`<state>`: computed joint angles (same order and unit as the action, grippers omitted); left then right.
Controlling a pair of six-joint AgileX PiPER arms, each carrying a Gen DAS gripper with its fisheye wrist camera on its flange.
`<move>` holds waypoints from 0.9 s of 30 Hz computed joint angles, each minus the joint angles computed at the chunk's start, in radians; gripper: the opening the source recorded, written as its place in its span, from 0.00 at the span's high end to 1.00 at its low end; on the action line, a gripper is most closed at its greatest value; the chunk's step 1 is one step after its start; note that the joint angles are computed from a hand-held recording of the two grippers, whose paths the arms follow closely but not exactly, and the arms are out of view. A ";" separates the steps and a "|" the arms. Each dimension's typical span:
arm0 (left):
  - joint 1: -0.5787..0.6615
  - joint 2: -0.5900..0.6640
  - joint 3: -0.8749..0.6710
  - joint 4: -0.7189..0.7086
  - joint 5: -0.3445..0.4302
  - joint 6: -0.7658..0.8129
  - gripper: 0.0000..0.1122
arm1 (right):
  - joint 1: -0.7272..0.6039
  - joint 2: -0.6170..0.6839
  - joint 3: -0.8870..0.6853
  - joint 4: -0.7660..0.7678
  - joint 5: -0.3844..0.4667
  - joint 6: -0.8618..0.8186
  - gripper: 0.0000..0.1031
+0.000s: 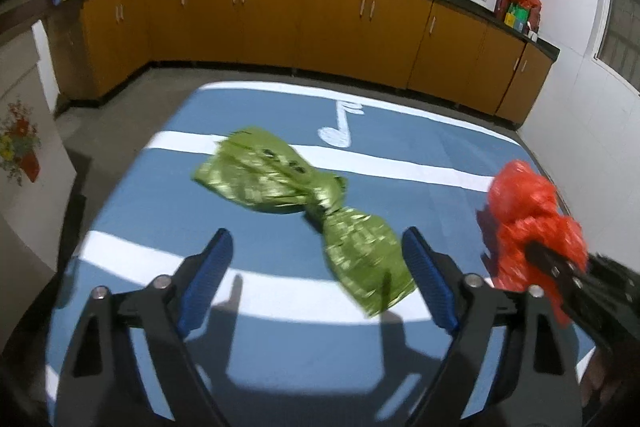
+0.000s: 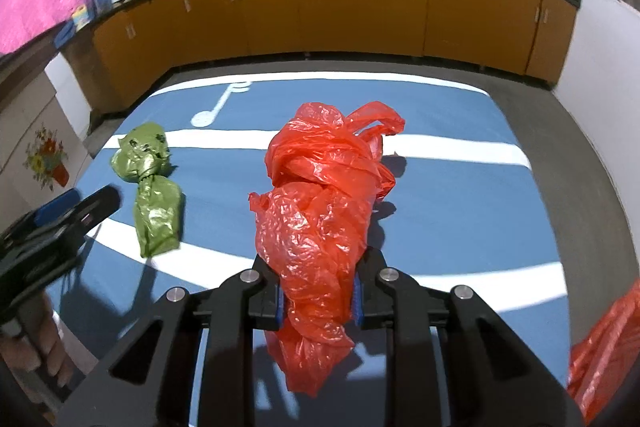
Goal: Collect trash
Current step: 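Grasp the green-yellow bag with the left gripper while the right gripper grasps the red bag, then carry both bags over the orange wastebasket and open both grippers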
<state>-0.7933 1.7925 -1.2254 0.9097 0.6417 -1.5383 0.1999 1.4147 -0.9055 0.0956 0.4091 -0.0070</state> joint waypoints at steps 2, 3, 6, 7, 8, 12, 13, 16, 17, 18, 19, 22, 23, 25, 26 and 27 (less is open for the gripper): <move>0.008 0.049 -0.063 -0.051 0.013 0.060 0.33 | -0.013 -0.016 0.011 -0.006 0.003 -0.003 0.77; 0.012 0.071 -0.093 -0.072 0.023 0.088 0.35 | -0.014 -0.017 0.011 -0.005 0.005 -0.003 0.77; 0.022 0.140 -0.184 -0.148 0.065 0.180 0.44 | -0.019 -0.021 0.019 0.010 -0.001 -0.016 0.77; 0.026 0.157 -0.206 -0.176 0.077 0.210 0.45 | -0.020 -0.023 0.023 0.014 -0.002 -0.021 0.77; 0.027 0.179 -0.236 -0.197 0.103 0.236 0.48 | -0.020 -0.025 0.026 0.014 -0.002 -0.023 0.77; 0.026 0.206 -0.273 -0.235 0.123 0.288 0.62 | -0.029 -0.037 0.049 0.033 -0.011 -0.045 0.77; 0.025 0.209 -0.280 -0.244 0.120 0.304 0.66 | -0.032 -0.042 0.055 0.039 -0.012 -0.050 0.77; 0.021 0.212 -0.281 -0.256 0.108 0.321 0.85 | -0.040 -0.067 0.072 0.045 -0.005 -0.050 0.77; 0.024 0.204 -0.270 -0.262 0.092 0.325 0.92 | -0.042 -0.081 0.079 0.045 -0.002 -0.049 0.77; 0.026 0.195 -0.254 -0.268 0.077 0.328 0.94 | -0.042 -0.094 0.085 0.042 0.002 -0.045 0.77; 0.025 0.180 -0.232 -0.270 0.058 0.324 0.94 | -0.045 -0.107 0.090 0.041 0.007 -0.045 0.77; 0.012 0.131 -0.168 -0.257 0.025 0.310 0.95 | -0.053 -0.155 0.103 0.042 0.029 -0.043 0.77; 0.002 0.110 -0.146 -0.246 0.022 0.299 0.95 | -0.057 -0.171 0.106 0.048 0.037 -0.047 0.77; -0.016 0.074 -0.114 -0.229 0.022 0.285 0.95 | -0.065 -0.207 0.108 0.057 0.057 -0.049 0.77; -0.033 0.047 -0.094 -0.215 0.029 0.274 0.95 | -0.068 -0.232 0.112 0.059 0.069 -0.044 0.77; -0.040 0.031 -0.085 -0.213 0.031 0.276 0.95 | -0.076 -0.250 0.117 0.072 0.078 -0.057 0.77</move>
